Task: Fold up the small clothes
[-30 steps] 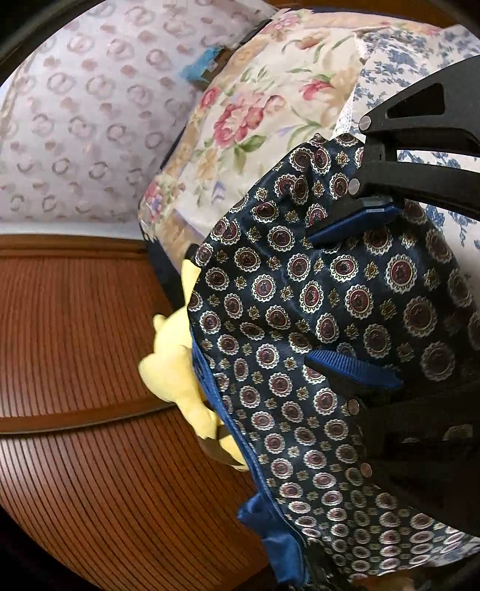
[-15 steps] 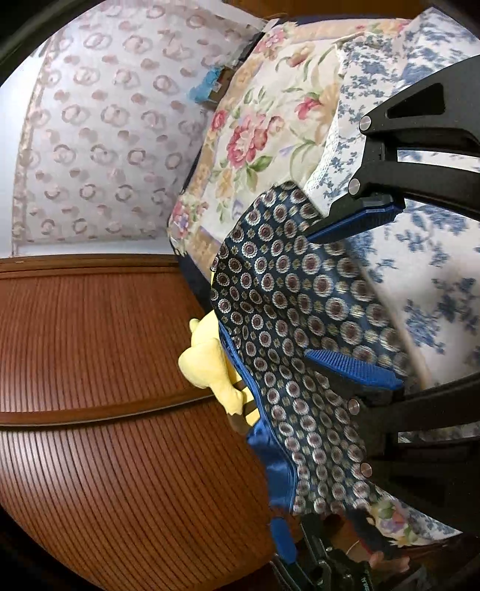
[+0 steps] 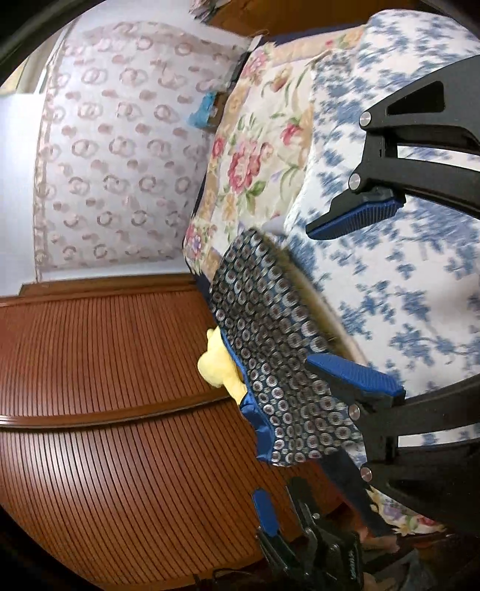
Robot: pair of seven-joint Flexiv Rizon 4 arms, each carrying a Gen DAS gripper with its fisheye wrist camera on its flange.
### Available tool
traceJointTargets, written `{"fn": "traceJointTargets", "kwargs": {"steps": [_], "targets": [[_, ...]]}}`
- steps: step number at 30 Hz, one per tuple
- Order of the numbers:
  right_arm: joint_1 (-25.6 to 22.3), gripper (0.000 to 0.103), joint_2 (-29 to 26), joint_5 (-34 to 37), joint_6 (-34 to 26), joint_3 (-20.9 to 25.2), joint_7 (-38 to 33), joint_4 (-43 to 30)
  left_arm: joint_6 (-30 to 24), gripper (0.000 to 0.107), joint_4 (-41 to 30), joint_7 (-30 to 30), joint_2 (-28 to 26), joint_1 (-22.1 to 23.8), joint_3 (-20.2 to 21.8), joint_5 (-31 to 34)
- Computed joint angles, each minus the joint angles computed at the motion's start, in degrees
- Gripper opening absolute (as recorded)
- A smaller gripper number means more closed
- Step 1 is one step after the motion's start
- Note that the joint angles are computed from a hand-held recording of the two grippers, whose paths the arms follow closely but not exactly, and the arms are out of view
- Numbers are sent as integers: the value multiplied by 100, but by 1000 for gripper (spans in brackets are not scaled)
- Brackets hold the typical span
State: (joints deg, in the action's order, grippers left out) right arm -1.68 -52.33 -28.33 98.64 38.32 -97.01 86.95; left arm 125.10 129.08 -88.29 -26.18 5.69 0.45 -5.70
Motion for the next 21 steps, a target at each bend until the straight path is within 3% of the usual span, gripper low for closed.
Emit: {"fn": "traceJointTargets", "kwargs": {"steps": [3, 8, 12, 17, 21], "targets": [[468, 70, 609, 491, 786, -1045, 343, 691, 31, 79, 10, 55, -14, -236, 21, -151], [1032, 70, 1413, 1461, 2035, -2140, 645, 1892, 118, 79, -38, 89, 6, -503, -102, -132], [1229, 70, 1889, 1978, 2819, -2566, 839, 2664, 184, 79, -95, 240, 40, -836, -90, -277], [1709, 70, 2317, 2580, 3463, -3123, 843, 3297, 303, 79, -170, 629, 69, -1486, 90, -979], [1990, 70, 2476, 2887, 3750, -3346, 863, 3593, 262, 79, -231, 660, 146, -1523, -52, -1017]]}}
